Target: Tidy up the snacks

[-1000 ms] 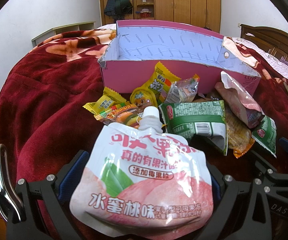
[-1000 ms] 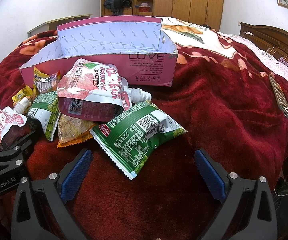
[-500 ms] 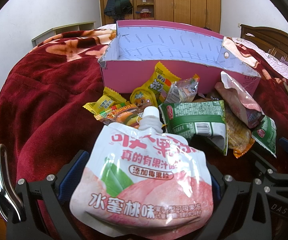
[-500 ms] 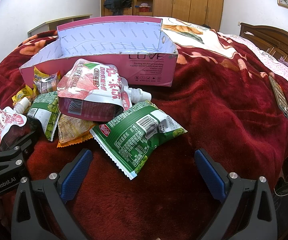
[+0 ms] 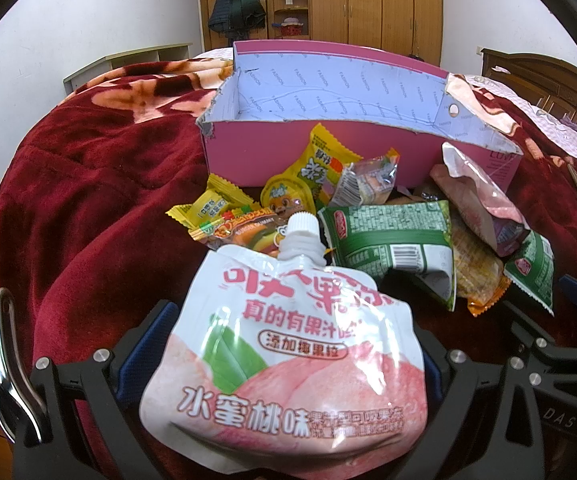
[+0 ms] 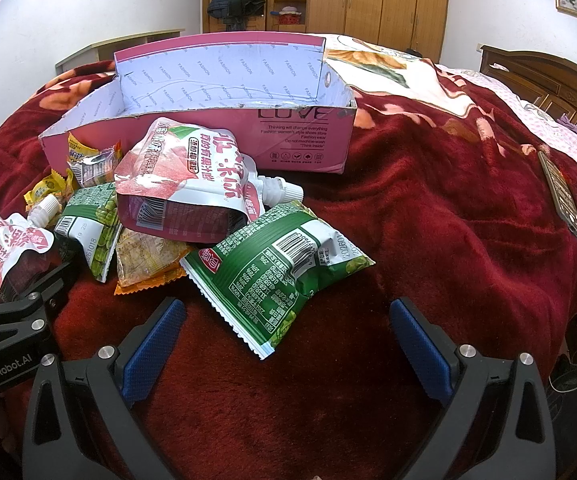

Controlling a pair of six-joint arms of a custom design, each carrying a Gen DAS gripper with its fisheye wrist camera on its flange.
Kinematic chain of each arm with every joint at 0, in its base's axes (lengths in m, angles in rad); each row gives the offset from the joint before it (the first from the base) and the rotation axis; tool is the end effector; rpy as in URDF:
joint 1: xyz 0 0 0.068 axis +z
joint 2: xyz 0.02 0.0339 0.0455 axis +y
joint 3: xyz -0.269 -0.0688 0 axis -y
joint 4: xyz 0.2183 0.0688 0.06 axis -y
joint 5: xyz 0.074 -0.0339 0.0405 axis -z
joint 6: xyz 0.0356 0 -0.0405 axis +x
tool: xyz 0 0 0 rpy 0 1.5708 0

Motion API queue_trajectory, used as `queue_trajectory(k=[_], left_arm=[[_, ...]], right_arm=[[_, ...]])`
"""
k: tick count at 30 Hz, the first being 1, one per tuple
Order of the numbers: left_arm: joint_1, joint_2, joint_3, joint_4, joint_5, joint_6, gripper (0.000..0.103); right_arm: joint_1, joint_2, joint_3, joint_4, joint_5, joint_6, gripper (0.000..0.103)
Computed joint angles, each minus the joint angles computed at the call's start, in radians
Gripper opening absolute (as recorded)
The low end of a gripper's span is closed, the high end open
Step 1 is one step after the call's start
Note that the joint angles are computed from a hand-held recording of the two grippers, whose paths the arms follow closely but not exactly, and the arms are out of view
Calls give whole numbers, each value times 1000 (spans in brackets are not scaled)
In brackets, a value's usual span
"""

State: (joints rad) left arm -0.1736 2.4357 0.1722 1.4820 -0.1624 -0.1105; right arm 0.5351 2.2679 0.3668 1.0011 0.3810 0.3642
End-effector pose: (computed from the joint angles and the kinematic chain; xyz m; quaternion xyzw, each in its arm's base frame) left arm 0.2068 -0.0304 0.0048 -0.0021 0.9206 0.0199 0.3900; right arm 0.2177 0.1136 0.0099 -0.0170 0.9291 -0.0206 0.3688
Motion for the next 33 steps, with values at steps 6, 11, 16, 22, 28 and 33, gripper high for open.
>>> queue_trajectory(k=[6,11,16,22,28,33], left_arm=[[0,1,0,1,0,0,102],[0,1,0,1,0,0,102],[0,1,0,1,0,0,102],[0,1,0,1,0,0,102],[0,1,0,1,0,0,102],[1,2,-1,5,3,0,102]], right_arm=[[0,0,0,0,0,1,103],[1,0,0,0,0,1,103],[1,0,0,0,0,1,103],[0,0,0,1,-1,0,103],[0,-1,2,-4,0,0,103],[5,-7,2,-10,1,5,103]])
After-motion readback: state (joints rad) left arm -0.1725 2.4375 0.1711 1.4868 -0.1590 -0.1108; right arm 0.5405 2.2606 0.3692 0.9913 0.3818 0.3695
